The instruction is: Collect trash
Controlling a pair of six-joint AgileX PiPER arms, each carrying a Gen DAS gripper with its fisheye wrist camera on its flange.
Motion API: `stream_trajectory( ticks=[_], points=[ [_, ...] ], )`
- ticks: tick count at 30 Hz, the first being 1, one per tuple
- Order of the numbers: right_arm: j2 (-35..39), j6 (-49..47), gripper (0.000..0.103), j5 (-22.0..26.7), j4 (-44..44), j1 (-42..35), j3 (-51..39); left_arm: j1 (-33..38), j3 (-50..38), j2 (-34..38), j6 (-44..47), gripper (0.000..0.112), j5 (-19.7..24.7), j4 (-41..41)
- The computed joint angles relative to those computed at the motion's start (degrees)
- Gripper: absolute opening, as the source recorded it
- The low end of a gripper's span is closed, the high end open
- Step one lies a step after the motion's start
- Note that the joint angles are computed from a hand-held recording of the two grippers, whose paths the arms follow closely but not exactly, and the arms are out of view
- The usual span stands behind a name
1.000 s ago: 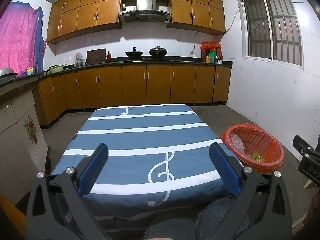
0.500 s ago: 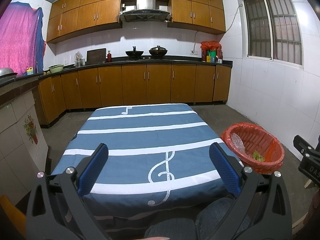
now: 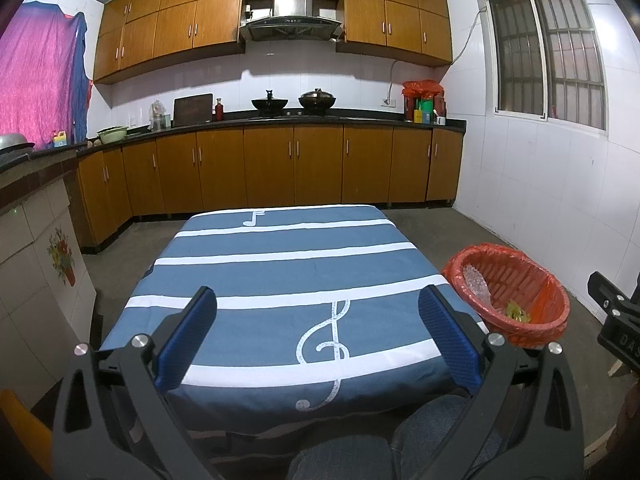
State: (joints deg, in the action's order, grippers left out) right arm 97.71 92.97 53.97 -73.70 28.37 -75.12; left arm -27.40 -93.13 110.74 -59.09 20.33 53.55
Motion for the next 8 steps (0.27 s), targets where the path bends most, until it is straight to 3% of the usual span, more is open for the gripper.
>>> stream_trajectory(
  ticks=[8],
  points=[
    [0.0, -0.1, 0.099, -0.1, 0.1, -0.1, 0.0, 0.3, -0.4, 0.2, 1.5, 0.099, -0.2, -1.4]
  ],
)
